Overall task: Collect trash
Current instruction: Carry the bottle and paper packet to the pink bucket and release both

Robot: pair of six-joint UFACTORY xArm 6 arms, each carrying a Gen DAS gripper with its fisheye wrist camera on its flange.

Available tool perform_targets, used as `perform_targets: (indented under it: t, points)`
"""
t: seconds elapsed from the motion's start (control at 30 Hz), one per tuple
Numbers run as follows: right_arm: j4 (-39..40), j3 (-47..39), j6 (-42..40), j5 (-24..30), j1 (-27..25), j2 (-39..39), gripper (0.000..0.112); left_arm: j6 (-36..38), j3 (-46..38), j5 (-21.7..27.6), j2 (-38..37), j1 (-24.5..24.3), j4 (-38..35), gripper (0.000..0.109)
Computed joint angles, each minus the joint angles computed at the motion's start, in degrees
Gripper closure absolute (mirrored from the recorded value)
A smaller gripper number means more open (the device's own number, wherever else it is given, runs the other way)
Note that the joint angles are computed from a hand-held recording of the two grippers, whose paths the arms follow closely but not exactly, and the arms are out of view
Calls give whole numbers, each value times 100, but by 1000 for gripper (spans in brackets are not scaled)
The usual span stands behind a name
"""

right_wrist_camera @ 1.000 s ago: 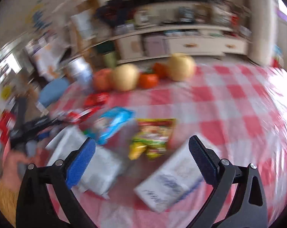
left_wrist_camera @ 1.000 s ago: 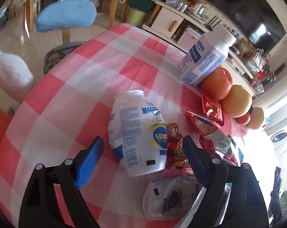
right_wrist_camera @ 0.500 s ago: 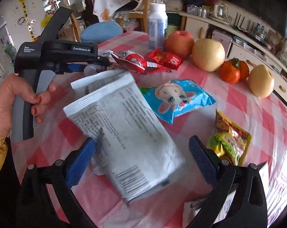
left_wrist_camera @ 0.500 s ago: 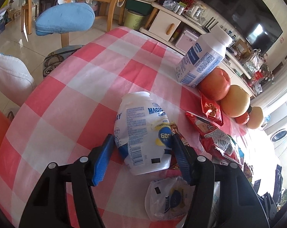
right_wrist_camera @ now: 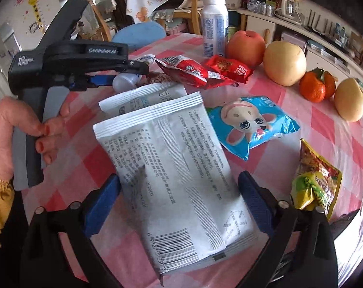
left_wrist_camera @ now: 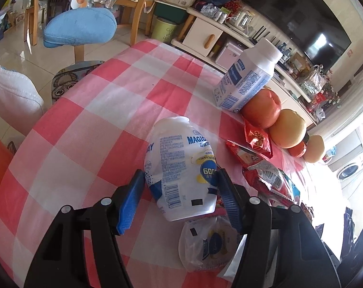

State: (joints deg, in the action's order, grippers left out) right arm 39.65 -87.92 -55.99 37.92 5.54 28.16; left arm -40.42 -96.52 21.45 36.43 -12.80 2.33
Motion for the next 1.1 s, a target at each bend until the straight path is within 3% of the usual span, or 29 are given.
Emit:
perform_targets:
  t: [0.2,0.33,0.8,1.1]
  points:
    - [53,-105,341,219,-101,-8,31,100,412,-254,-263,12,-176,46]
    - [113,149,397,-19,-76,-219,34,43,830,-504,-547,22,-119,46]
    - [894,814,538,-588,-89,-889,37,-827,2342,-1122,-1674,110,1235,46]
    - [1573,1197,662,-354,66,-1342,37,-2108,3041,-1315,-2360,416,2768,46]
